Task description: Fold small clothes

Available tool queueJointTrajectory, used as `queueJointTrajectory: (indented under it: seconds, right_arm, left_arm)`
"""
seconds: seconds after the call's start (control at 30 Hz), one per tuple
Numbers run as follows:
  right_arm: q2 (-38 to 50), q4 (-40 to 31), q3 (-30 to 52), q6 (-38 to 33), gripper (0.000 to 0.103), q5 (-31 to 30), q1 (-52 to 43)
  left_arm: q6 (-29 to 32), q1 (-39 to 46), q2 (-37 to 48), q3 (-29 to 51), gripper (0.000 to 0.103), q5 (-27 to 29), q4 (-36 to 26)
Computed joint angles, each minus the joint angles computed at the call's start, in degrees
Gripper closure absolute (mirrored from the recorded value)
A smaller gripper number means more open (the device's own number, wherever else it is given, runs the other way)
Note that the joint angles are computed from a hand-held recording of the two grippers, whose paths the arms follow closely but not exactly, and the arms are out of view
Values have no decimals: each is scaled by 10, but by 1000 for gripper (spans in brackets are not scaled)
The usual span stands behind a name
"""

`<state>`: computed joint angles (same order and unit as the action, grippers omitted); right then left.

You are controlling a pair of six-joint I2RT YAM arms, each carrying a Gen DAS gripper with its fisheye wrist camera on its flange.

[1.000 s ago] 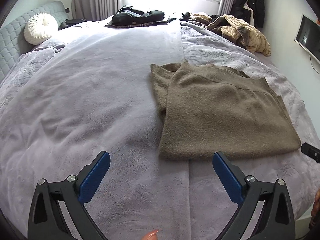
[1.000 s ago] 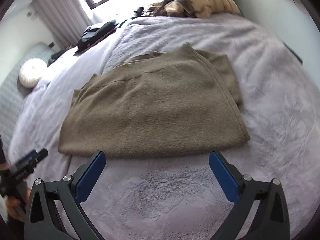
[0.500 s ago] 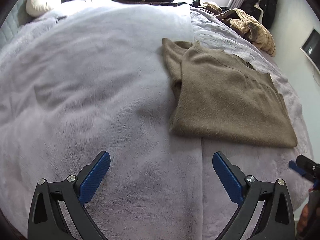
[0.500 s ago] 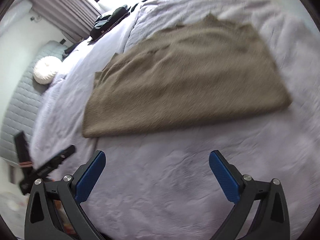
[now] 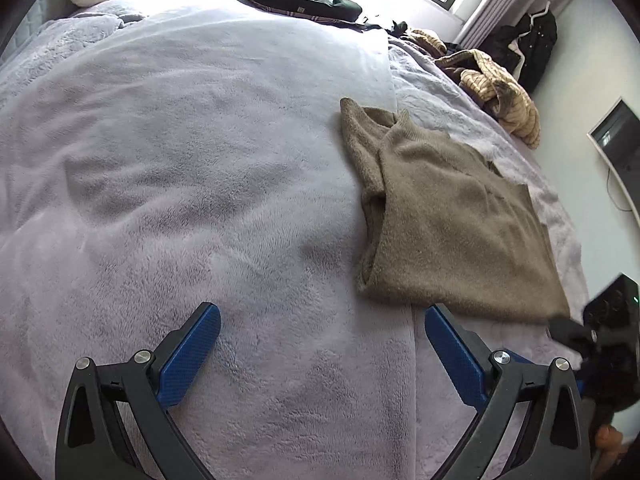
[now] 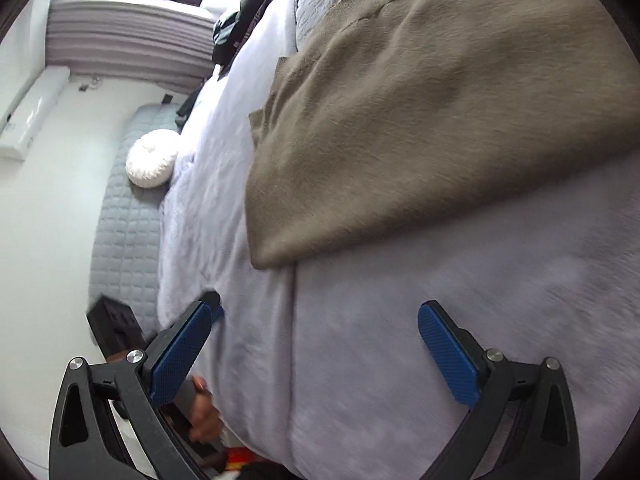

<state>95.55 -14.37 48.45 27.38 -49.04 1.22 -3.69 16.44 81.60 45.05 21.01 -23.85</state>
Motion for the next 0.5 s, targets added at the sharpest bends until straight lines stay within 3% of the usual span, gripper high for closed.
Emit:
queueJointTrajectory:
  seconds: [0.2,0.4,0.47,0.5]
  right_arm:
    - [62,157,0,132,2,-26,40]
    - [159,504,-44,412,11,-52,51]
    - [192,567,-41,474,22,-57,49]
    - [201,575,-37,487,40,-61,47]
  left_arm:
    - [9,36,38,26,1,83,0]
    - [-15,50,90,64,1,167,3]
    - [-25,50,111,79,1,202,2]
    - [-32,48,125,89,1,222,3]
